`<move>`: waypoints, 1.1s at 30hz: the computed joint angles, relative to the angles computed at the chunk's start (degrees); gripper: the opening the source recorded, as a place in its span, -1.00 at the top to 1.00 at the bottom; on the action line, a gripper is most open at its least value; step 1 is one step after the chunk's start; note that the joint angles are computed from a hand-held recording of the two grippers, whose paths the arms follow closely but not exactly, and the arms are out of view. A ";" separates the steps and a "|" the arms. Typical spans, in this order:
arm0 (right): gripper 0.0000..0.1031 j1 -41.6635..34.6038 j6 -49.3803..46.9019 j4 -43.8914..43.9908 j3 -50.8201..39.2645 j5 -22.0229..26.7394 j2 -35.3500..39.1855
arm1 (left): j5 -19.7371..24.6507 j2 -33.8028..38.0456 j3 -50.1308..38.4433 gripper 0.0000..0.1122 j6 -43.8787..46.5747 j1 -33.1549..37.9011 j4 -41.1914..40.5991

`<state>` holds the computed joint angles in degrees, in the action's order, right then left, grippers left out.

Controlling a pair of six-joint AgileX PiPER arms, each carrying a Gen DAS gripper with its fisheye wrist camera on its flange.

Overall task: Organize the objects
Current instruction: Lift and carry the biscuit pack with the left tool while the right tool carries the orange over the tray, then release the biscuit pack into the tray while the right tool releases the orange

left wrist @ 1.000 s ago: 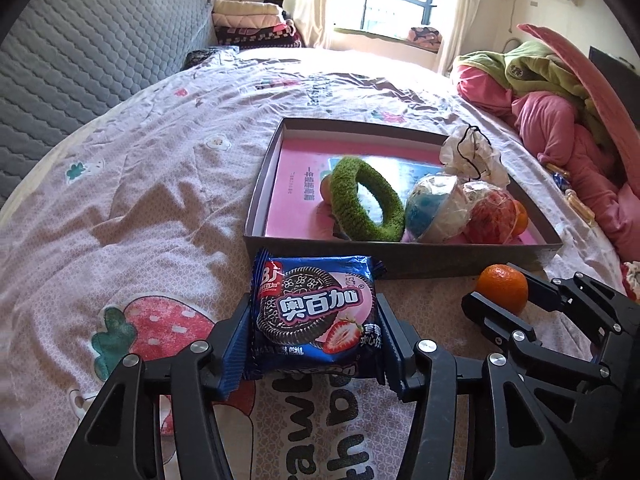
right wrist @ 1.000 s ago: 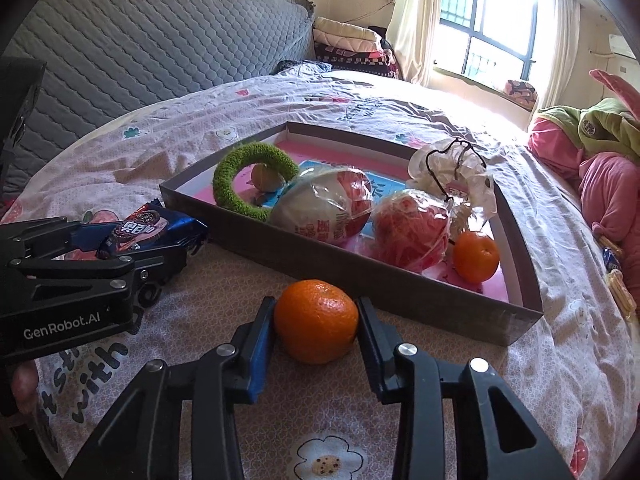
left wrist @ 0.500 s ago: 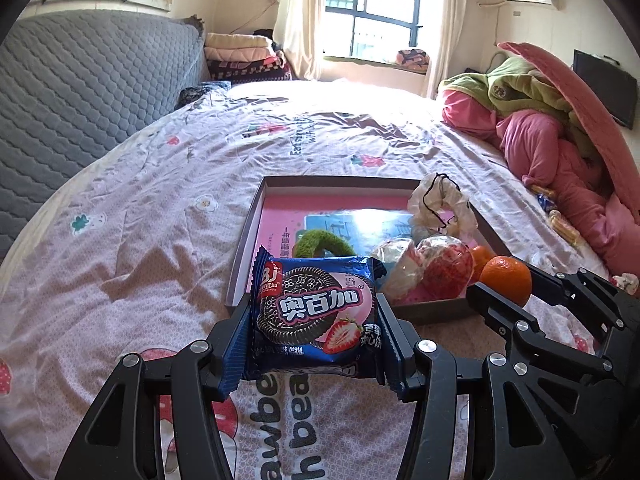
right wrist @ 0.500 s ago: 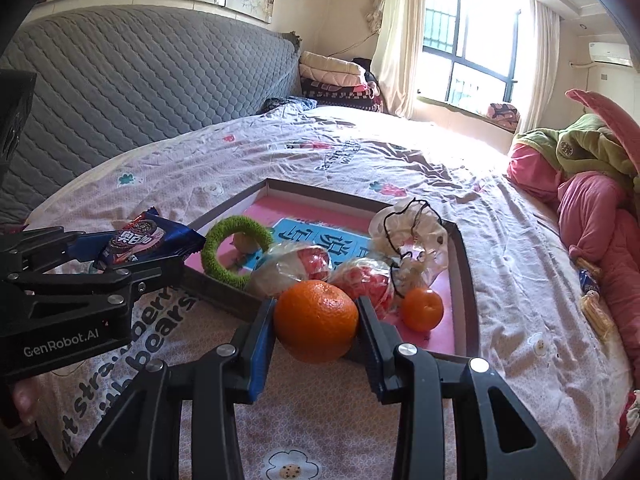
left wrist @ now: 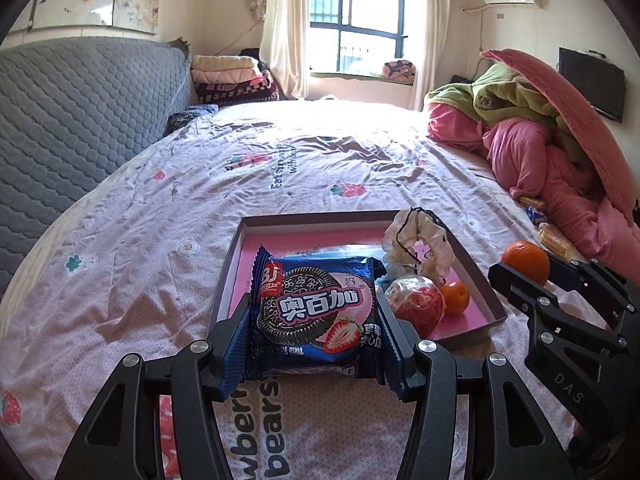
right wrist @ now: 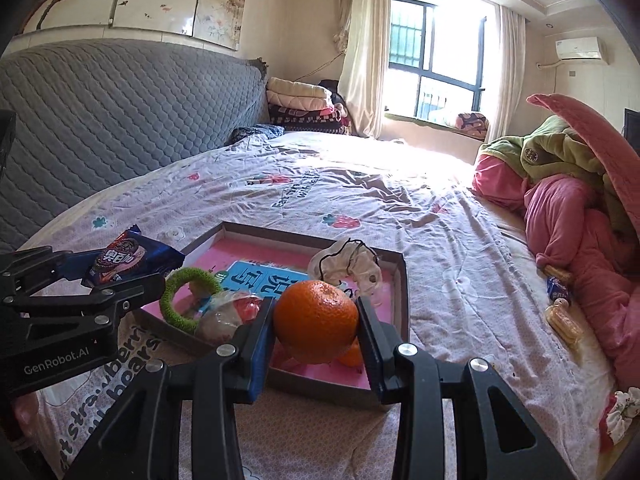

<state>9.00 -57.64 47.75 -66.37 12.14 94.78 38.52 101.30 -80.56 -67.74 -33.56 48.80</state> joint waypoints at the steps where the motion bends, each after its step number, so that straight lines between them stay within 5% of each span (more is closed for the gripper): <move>1: 0.24 -0.43 0.00 0.11 -0.39 0.14 0.01 | 0.17 0.13 -0.56 -0.03 0.55 0.18 -0.17; 15: 0.24 -1.83 9.26 -10.08 -10.19 2.96 2.87 | 2.27 5.24 -12.39 -0.03 11.10 4.89 -5.71; 33: 0.23 -2.60 15.24 -17.15 -11.46 2.65 11.88 | -4.88 11.53 -6.16 -0.03 9.17 7.42 -7.91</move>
